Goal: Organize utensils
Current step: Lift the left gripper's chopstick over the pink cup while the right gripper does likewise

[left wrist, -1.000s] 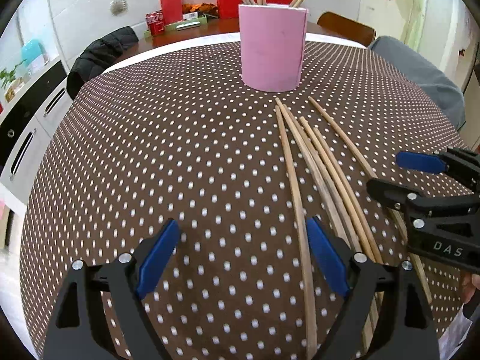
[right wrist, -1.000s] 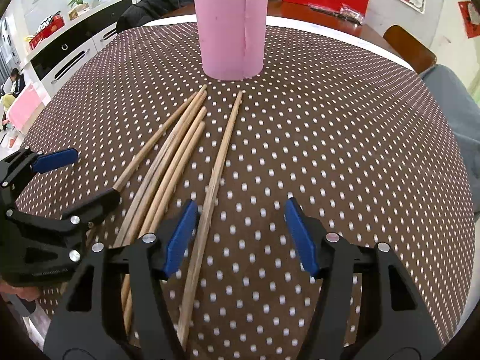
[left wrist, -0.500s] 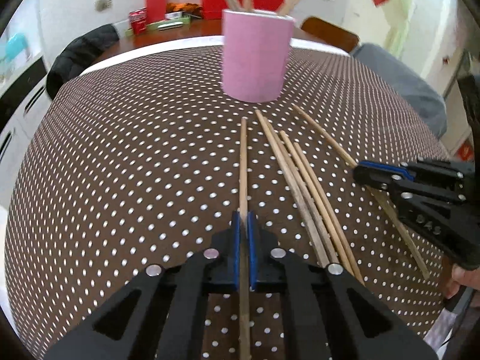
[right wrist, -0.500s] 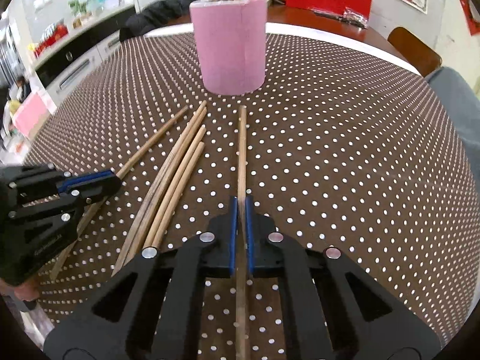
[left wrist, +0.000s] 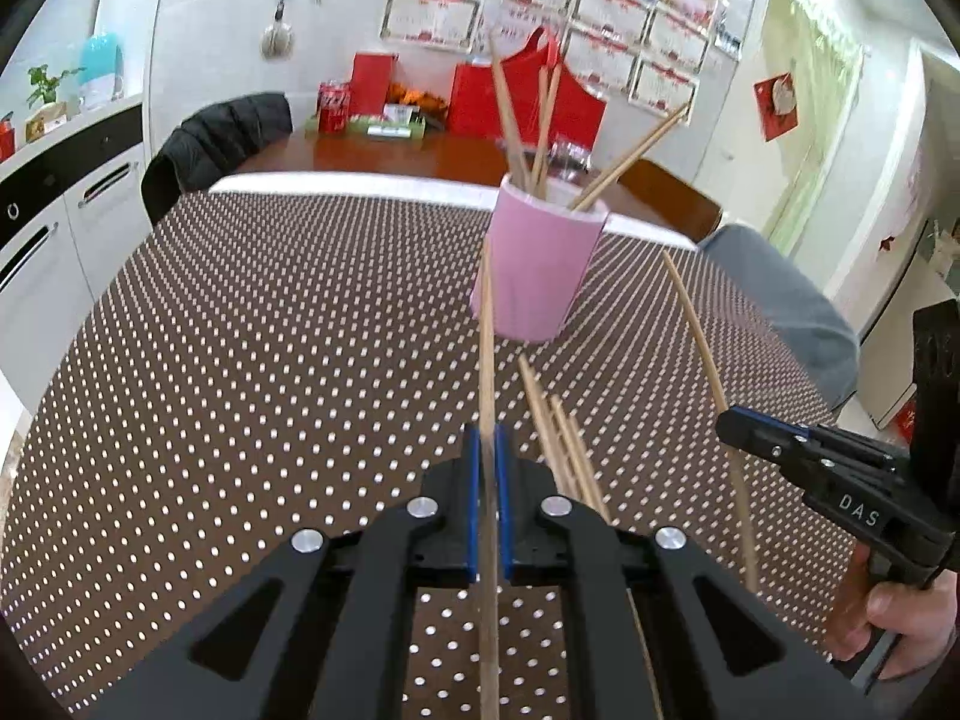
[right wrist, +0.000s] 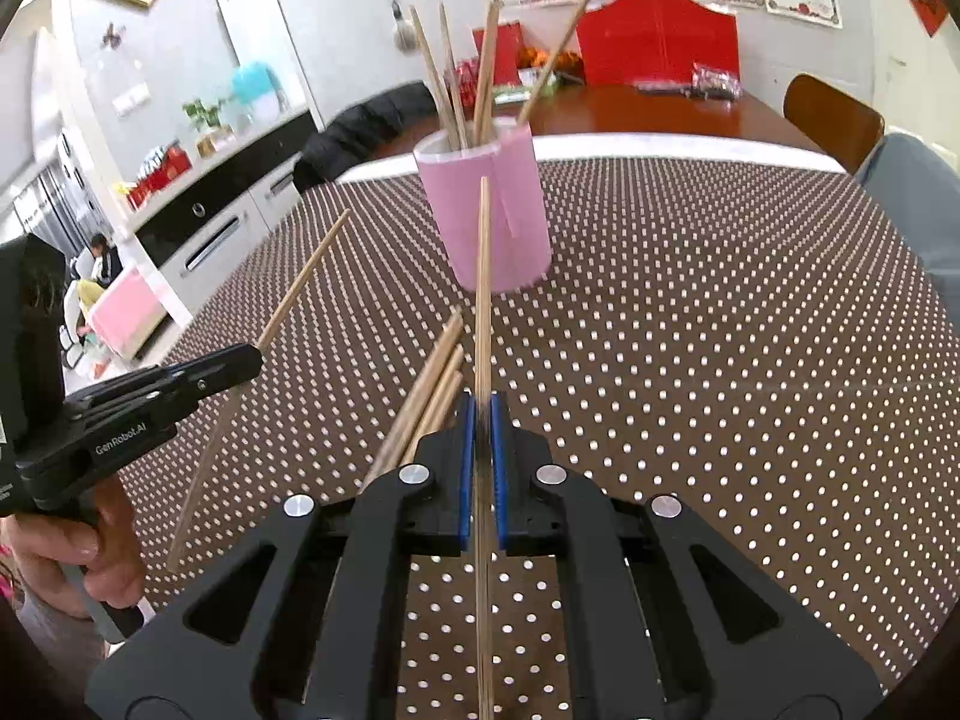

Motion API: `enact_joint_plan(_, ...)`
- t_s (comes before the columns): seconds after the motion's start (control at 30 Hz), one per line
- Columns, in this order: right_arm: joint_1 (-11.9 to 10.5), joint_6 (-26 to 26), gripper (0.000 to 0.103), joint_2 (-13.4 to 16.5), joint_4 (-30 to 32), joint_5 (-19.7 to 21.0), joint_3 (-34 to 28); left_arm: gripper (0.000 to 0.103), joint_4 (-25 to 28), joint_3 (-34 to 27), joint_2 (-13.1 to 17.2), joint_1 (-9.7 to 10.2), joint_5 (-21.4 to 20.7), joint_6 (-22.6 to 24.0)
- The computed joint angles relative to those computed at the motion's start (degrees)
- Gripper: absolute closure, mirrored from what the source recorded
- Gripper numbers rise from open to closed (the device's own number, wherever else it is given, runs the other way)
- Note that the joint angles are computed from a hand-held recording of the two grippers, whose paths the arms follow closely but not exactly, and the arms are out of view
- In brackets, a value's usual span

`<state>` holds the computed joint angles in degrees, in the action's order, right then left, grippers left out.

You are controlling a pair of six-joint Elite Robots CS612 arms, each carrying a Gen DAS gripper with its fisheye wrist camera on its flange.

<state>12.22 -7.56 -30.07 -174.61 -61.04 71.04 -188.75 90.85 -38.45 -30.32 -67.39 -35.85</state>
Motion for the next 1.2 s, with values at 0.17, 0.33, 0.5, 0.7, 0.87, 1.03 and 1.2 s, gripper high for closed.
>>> enact_joint_plan(0.17, -0.17, 0.59, 0.097, -0.29, -2.44, 1.28, -0.31, 0.098, -3.53, 0.87, -0.75, -0.63, 2.01, 1.80)
enact_joint_plan(0.33, -0.19, 1.67, 0.097, -0.07, -4.33, 2.36, -1.56, 0.098, -6.59, -0.11, -0.93, -0.72, 3.85, 5.16)
enact_joint_plan(0.5, -0.13, 2.76, 0.097, -0.11, -7.40, 2.73, -2.57, 0.098, -12.15, -2.15, -0.52, -0.66, 6.40, 9.79)
enact_joint_plan(0.7, -0.15, 4.31, 0.098, 0.05, -11.17, 3.60, -4.22, 0.098, -20.61, -5.56, 0.77, -0.36, 7.19, 15.35)
enact_joint_plan(0.87, -0.26, 5.01, 0.097, 0.47, -13.21, 4.02, -6.76, 0.098, -26.78, -9.04, 2.29, -0.07, 6.54, 19.90)
enact_joint_plan(1.03, -0.36, 5.68, 0.097, 1.17, -15.00, 4.56, -9.86, 0.098, -32.19, -14.07, 4.67, 0.67, 4.48, 23.99)
enact_joint_plan(1.2, -0.23, 6.26, 0.098, 3.25, -15.26, 5.77, -15.86, 0.098, -34.03, -20.22, 7.71, 1.73, 2.76, 25.91)
